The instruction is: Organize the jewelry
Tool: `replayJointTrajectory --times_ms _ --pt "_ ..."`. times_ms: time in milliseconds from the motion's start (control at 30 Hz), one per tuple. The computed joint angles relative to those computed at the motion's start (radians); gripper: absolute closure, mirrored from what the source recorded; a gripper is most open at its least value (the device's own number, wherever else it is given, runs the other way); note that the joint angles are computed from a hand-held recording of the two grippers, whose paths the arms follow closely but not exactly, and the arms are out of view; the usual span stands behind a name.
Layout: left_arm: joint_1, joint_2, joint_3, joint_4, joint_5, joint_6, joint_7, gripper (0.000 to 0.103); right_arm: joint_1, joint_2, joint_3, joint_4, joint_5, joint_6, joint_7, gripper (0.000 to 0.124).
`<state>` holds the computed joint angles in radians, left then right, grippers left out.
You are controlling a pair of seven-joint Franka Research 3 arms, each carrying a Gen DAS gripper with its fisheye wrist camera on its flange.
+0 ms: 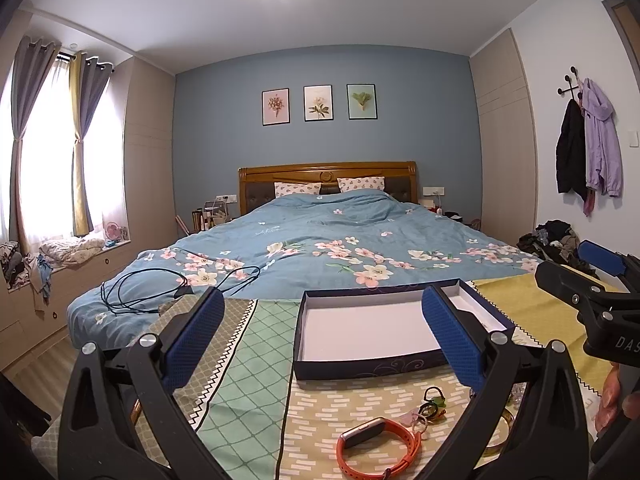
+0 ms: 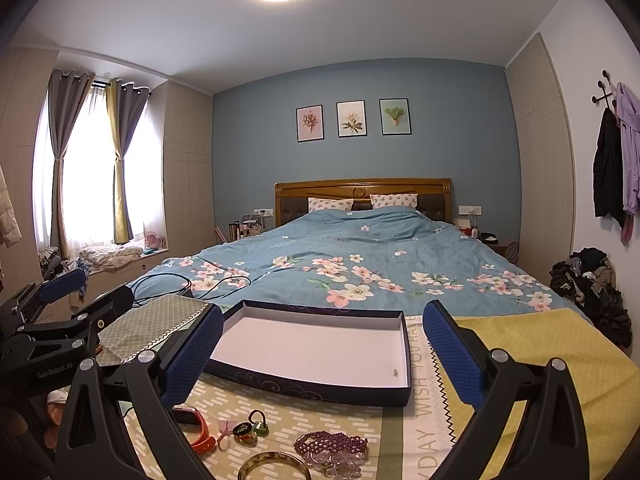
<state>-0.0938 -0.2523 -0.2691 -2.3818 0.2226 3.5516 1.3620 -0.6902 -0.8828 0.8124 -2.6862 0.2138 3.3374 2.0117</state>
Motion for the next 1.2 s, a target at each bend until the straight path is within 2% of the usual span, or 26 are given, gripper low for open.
replayJointTrajectory --times_ms 1200 --pt "-0.002 0.006 0.002 0.006 -0.003 0.002 0.004 0.006 0.011 0.037 -0.007 0.004 0.031 0.018 -0.038 0.027"
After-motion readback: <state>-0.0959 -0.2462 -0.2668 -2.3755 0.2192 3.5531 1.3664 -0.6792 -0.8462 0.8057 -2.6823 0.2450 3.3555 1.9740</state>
